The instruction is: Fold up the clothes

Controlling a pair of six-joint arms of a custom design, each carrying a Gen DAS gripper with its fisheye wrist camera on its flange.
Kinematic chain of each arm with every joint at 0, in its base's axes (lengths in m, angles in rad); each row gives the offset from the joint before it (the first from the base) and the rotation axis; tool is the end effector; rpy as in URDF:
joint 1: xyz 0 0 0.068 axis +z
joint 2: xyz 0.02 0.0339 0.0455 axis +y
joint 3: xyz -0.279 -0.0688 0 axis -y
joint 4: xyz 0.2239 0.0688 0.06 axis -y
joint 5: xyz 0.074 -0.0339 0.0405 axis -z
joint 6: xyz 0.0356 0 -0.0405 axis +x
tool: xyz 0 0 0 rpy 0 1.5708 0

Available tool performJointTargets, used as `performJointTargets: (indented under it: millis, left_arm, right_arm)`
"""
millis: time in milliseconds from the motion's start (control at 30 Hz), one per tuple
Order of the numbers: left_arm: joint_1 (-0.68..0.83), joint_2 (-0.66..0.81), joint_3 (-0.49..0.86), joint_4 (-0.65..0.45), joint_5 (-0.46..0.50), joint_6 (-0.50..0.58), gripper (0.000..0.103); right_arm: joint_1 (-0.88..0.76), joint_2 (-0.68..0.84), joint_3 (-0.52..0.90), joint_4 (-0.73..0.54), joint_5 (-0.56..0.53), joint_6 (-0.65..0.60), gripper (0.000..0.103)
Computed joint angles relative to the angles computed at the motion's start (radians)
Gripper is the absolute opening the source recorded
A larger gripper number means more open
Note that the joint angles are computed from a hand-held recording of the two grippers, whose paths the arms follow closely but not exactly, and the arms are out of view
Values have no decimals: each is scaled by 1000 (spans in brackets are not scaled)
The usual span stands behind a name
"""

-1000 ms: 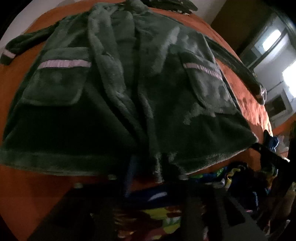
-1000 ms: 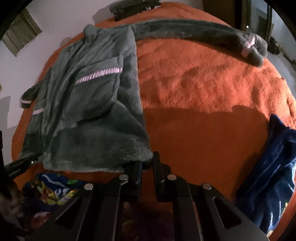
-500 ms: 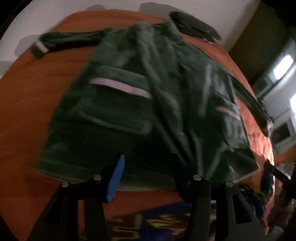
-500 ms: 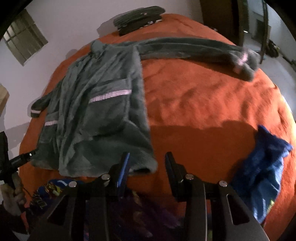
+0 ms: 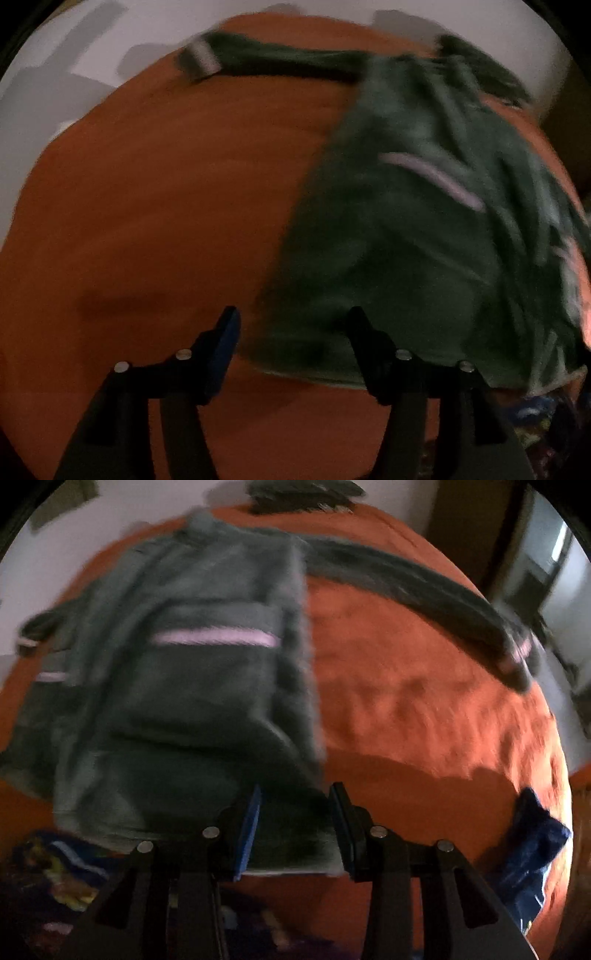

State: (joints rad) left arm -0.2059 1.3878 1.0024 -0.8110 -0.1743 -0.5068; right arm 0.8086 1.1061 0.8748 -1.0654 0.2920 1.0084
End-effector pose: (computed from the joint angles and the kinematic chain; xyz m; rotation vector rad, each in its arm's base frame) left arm 0.2354 -0.0428 0.2578 -0.4540 2.6932 0.0432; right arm 0.1151 0.1057 0.2659 0.3291 2.7252 0.0503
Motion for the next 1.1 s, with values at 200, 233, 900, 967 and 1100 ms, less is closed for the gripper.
performJointTargets:
  millis: [200, 233, 900, 967, 1100]
  left_arm:
    - [123, -9, -72, 70, 117, 22, 62]
    - [114, -9, -71, 71, 104, 21, 62]
    - [-116, -39, 80, -15, 43, -229, 62]
    - [-140, -41, 93, -21, 45, -226, 63]
    - [-154, -29, 135, -35, 49, -214, 63]
  right_arm:
    - [-79, -179, -128, 86, -121, 47, 12]
    - [-24, -187, -117, 65, -76, 83, 12]
    - [23, -196, 237, -213, -7, 34, 18]
    - [-48, -161, 337, -239, -18, -67, 21]
    - [-149, -27, 537, -231, -32, -206, 36]
